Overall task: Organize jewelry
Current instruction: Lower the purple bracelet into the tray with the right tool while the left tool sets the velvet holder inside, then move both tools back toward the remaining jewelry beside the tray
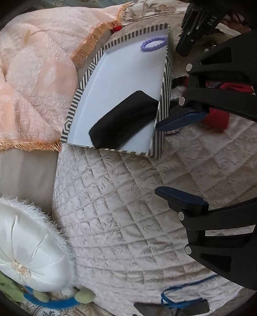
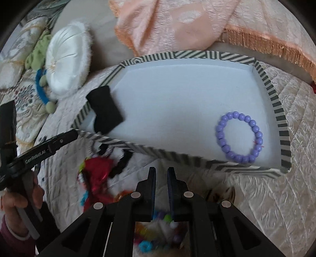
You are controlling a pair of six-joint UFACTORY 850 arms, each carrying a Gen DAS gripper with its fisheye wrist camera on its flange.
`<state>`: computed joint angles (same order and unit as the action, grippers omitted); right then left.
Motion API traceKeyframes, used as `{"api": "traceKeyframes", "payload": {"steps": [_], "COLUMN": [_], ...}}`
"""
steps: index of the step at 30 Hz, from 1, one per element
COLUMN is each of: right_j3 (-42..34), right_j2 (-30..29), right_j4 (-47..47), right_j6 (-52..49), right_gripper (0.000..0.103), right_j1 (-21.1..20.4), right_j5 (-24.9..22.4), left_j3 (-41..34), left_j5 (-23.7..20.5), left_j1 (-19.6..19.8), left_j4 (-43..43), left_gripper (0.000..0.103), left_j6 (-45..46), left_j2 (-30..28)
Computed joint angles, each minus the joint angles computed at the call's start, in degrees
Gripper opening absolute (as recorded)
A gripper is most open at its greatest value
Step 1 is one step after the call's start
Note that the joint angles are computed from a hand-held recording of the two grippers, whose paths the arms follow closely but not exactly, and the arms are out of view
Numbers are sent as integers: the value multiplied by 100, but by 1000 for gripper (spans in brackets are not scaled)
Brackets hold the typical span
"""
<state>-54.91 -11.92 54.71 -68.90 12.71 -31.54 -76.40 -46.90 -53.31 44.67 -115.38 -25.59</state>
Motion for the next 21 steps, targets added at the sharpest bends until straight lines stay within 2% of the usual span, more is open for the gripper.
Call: {"api": "traceKeyframes", "payload": {"steps": [10, 16, 19, 20, 21], "right_j3": [-373, -3, 214, 295, 356], "right_j2": [-283, 100, 317, 409, 473], "right_j4": [100, 289, 415, 496, 569], "right_j6": [381, -147, -371, -472, -553], "right_gripper": [10, 12, 26, 36, 38], "right_j1": [-8, 26, 65, 88, 95], "right_j5": [82, 57, 49, 55, 52], "left_j3": [-107, -60, -76, -94, -127], "left_j5": [220, 164, 91, 35, -34], "left_j1": [203, 52, -57, -94, -129], "left_j4": [217, 243, 301, 310, 318], "left_gripper": [58, 58, 58, 58, 58], "left_j6": [-30, -52, -109, -99, -74], "left_j2": [-68, 34, 59, 57, 48]}}
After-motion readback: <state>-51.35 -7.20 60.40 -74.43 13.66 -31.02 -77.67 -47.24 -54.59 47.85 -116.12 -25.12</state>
